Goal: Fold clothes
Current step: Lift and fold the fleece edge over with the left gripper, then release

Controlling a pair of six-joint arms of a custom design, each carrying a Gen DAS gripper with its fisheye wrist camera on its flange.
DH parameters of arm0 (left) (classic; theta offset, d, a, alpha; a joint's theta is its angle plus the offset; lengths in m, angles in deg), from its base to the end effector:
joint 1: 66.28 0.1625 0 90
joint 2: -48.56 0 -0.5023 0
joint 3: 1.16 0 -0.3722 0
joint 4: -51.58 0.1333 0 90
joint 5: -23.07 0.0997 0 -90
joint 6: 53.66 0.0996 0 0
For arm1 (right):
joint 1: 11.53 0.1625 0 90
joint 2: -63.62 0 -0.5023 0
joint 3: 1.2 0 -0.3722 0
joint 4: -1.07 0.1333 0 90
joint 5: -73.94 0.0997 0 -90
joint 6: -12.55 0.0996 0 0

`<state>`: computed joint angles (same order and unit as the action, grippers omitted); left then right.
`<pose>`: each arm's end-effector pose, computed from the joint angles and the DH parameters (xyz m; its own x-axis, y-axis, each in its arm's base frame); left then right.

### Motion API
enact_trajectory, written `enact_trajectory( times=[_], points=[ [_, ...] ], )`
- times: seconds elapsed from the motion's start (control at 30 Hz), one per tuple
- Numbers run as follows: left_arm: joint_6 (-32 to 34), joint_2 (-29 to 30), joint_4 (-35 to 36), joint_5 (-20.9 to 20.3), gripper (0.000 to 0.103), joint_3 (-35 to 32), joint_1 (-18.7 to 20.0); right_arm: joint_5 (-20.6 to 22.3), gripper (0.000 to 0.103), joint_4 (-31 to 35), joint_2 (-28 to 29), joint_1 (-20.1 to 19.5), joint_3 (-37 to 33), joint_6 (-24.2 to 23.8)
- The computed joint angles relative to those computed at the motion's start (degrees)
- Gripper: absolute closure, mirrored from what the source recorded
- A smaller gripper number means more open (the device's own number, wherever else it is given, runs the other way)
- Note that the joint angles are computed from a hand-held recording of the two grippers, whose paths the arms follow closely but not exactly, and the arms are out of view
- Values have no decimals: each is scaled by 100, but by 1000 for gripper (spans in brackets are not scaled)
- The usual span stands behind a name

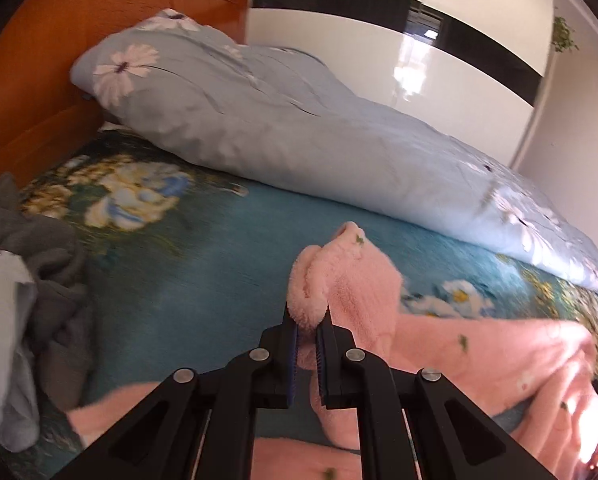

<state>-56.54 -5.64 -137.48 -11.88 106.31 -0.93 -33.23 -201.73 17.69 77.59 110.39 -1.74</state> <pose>-0.0661 -0.6594 0.3033 -0.7793 -0.3265 -0.5348 0.2520 0.6181 -0.7446 0.0941 -0.6419 0.1926 -0.9251 0.0560 0.3755 -0.2249 0.7161 -0.6608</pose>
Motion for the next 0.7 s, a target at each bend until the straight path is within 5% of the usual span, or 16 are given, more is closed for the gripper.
enact_trajectory(
  times=[0.07, 0.17, 0.23, 0.37, 0.5, 0.6, 0.7],
  points=[
    [-535, -297, 541, 213, 94, 9, 233, -27, 60, -13, 15, 5, -4, -6],
    [-1528, -706, 1583, -194, 90, 93, 631, -186, 60, -47, 67, 67, -43, -42],
    [-1677, -872, 1362, -489, 71, 400, 736, -318, 60, -108, 101, 131, -58, -131],
    [-1786, -1156, 858, -733, 53, 1034, 635, -471, 60, -178, 49, 259, 53, -180],
    [-2130, -1365, 570, 41, 37, 1776, 224, -308, 60, -382, -233, 372, 595, -242],
    [-2726, -1489, 854, 308, 34, 2154, 117, -132, 58, -733, -553, 396, 1344, -119],
    [-3088, -1555, 971, -369, 34, 2271, 346, -403, 50, -1183, -739, 467, 2050, -215]
  ],
)
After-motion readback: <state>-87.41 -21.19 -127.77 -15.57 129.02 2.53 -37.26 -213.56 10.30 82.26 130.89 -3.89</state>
